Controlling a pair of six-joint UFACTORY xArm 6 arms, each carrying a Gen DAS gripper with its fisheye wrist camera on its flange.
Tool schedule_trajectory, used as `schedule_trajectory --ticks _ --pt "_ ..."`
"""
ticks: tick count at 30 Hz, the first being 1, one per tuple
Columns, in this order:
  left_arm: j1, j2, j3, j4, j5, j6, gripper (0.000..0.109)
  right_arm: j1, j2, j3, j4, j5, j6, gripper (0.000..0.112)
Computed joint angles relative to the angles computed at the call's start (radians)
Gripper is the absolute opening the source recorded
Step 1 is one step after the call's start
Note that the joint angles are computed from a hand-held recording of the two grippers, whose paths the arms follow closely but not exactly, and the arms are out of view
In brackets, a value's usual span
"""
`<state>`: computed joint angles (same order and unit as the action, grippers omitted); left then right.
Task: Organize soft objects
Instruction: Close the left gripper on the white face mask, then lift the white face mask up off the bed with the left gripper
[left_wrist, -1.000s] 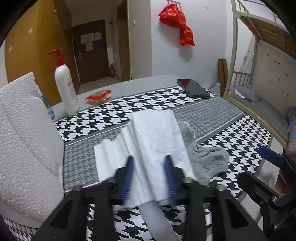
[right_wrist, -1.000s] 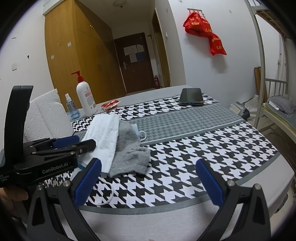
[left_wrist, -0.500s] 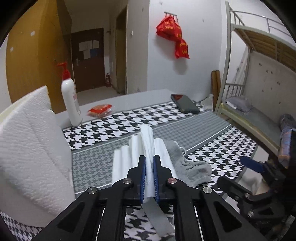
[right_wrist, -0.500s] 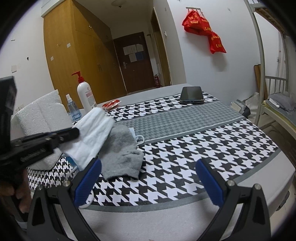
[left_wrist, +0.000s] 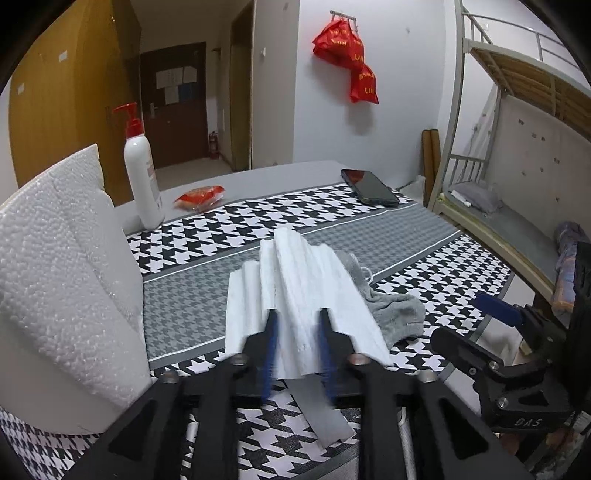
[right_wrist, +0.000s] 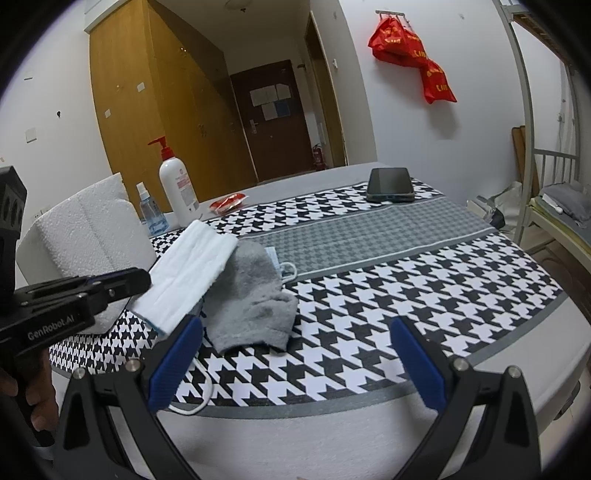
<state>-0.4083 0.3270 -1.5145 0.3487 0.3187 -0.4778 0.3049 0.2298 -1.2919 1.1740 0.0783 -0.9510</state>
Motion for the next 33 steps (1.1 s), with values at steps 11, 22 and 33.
schedule_trajectory --ticks 11,22,33 --pt "-0.008 0.068 -0.09 -0.103 0.04 0.092 0.057 -0.006 0.022 -0.013 -0.042 0.013 0.051 0.103" --pt "0.002 0.133 -0.162 -0.236 0.036 0.16 0.005 -0.008 0.024 -0.008 -0.075 0.007 0.088 0.103" --pt "-0.019 0.01 -0.066 -0.662 -0.056 0.514 0.005 0.003 0.011 0.004 -0.086 -0.002 0.098 0.103"
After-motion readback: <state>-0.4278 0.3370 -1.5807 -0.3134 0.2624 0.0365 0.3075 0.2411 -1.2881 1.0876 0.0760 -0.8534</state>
